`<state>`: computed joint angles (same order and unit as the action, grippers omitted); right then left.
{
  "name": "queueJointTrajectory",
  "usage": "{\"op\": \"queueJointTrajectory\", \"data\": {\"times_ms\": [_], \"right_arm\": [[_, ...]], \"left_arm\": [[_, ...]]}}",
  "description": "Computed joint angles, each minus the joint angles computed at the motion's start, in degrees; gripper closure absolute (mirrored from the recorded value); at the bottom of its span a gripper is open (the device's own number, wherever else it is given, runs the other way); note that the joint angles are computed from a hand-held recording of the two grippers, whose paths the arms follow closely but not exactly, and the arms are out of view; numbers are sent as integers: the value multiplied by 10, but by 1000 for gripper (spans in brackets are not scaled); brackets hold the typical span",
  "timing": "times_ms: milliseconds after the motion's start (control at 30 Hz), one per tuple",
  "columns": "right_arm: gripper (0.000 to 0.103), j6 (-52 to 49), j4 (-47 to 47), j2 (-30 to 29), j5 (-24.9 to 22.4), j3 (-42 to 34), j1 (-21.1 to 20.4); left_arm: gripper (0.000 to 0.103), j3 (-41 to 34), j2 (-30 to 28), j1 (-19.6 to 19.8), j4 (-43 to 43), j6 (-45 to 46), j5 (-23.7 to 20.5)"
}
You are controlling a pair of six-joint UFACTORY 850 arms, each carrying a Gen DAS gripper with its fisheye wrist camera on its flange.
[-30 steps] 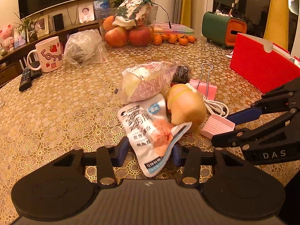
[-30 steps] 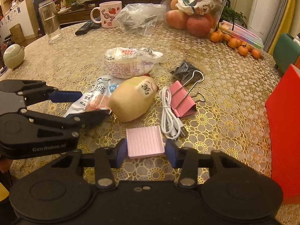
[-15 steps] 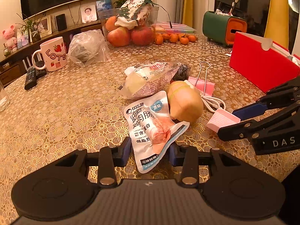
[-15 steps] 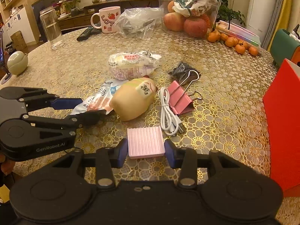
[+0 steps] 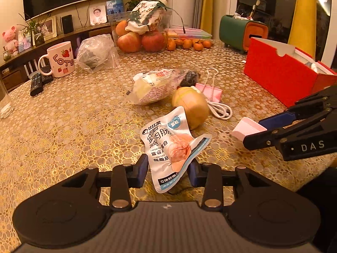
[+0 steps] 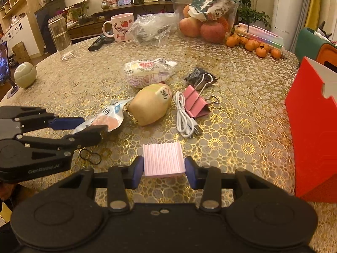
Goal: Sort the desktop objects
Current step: 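Lift both held items and carry them over the red shoebox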
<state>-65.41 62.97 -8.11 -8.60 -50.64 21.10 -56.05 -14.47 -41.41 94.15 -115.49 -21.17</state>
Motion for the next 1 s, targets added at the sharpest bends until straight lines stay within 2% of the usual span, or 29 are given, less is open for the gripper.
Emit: {"op": "queueJointTrajectory", "data": {"times_ms": [500, 1000], "right_arm": [[61, -64, 66, 71, 0, 47, -24], [61, -59, 41, 150, -24, 76, -88]], "left_arm": [[66, -17, 16, -41, -4, 22, -15], [66, -96, -11, -78, -48, 116, -27]]}}
